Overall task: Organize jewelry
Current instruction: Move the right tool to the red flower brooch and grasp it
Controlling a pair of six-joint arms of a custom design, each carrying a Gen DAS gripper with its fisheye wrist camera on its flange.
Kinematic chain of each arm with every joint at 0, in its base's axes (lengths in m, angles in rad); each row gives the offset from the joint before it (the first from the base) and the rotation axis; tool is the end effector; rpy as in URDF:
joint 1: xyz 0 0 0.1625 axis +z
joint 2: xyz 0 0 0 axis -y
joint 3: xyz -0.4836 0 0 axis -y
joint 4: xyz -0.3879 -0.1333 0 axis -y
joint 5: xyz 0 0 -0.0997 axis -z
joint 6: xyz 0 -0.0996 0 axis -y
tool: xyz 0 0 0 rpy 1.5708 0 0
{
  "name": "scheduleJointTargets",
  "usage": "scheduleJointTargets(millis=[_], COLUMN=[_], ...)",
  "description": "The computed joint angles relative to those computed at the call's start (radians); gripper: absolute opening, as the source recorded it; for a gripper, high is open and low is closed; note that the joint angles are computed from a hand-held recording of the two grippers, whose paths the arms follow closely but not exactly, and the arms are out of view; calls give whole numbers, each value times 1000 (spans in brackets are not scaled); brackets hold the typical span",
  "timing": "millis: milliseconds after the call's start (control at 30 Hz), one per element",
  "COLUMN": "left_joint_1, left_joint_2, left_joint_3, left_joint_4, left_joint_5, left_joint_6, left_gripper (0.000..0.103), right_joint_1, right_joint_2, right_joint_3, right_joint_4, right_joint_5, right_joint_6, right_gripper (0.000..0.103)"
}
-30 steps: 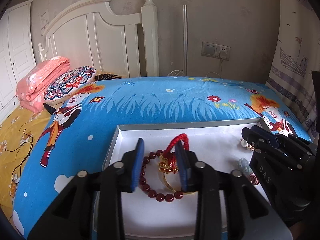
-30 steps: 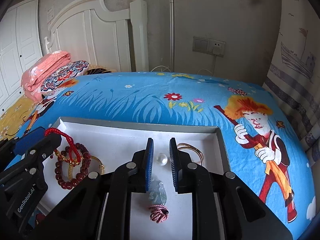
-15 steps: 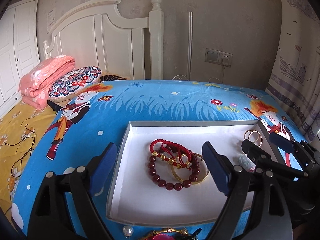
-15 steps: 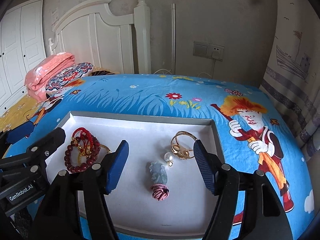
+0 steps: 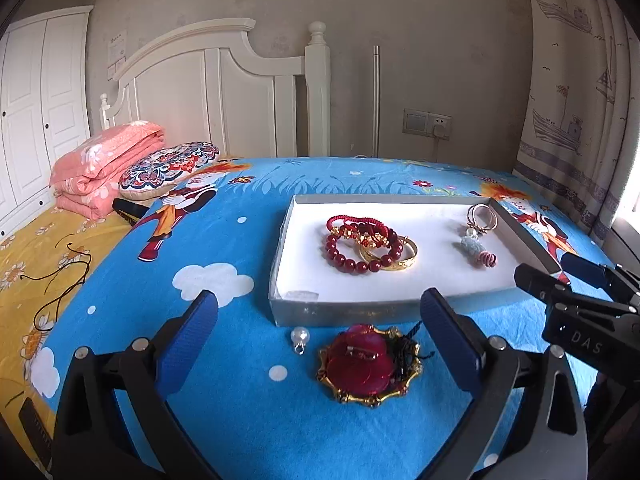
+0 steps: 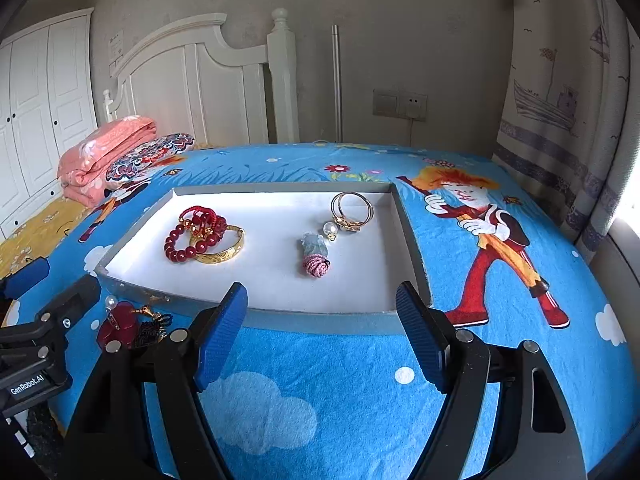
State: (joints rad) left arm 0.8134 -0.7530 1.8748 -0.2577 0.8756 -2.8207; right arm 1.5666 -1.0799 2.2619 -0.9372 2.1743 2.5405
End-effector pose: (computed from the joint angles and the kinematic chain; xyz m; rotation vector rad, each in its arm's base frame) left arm -0.1969 -0.4951 0.0208 0.9618 2.2355 -1.0578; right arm 0.0750 -0.4307 0.1134 0.1176 -1.9568 1.2432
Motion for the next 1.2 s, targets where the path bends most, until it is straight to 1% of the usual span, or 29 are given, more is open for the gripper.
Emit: scheduleJointTargets(millis=[100,300,367,533,633,767,933,1100,1200], left_joint_1=[2,11,14,38,49,50,56,93,117], left_joint_2=[-22,-59,-60,-62,-64,-62,-82,-128,-148], left_joint_3=[58,156,176,187,186,189,204,196,186], left_joint_4=[-47,-126,-146,-141,-138,-157,-201,-194,-198], left_joint_5=[-5,10,0,-2,-1,-21,-60,-66,-73], left_joint_6=[12,37,43,33,34,70,137,158,174], left_gripper=[98,98,98,98,98,98,98,98,98], right_joint_1=[13,26,26,30,40,59,95,122,131], right_joint_2=[9,56,72,103,117,138,171,205,230], right_joint_3=[26,69,70,50,30,-6,-56,-110,-155], right_joint_4=[-21,-84,-86,-58,-35,7,46,93,147], right_joint_5=[0,-1,-5,-21,-25,-24,-28,-38,-33], right_joint_6=[2,-35,-42,-41,-42,-36,-29,-3,21], right_gripper=[74,74,74,74,71,68,67,64,64])
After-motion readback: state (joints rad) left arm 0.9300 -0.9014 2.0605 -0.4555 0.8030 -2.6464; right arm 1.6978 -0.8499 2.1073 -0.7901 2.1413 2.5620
